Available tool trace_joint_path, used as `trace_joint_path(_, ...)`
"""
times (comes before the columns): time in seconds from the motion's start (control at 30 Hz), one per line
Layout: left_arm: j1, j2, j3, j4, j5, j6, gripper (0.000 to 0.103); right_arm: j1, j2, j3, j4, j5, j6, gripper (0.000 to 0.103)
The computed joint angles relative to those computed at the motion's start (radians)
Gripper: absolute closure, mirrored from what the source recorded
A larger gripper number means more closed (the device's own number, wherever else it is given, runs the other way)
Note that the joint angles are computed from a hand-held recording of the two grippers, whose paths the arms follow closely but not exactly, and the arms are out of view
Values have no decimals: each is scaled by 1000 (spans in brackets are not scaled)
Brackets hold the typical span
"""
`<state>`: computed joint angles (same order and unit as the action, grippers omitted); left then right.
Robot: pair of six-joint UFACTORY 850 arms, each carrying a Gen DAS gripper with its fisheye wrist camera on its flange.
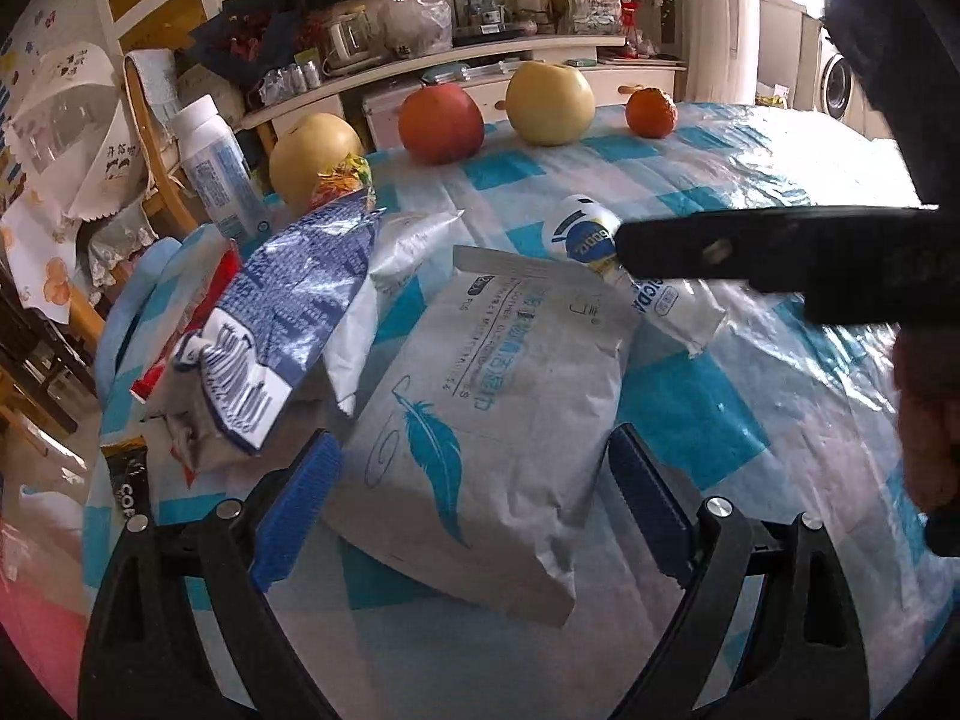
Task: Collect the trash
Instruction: 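Move right gripper to the white Magicday pouch while left gripper reaches the feather-print bag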
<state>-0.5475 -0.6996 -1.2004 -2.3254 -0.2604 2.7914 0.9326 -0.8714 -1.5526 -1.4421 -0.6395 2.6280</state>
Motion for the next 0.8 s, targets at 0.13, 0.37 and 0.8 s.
trace_joint_path(0.13,3,5,3,190,-27,-186,12,-14,-32,-54,130,-2,-199,27)
trace_joint_path(0.37,-14,28,33,376,-85,-318,12,-20,3,12,238,-73,-242,27)
trace_joint_path(0.8,-55,2,-8,-8,-34,-35,12,-49,47,102,-15,7,-4,26)
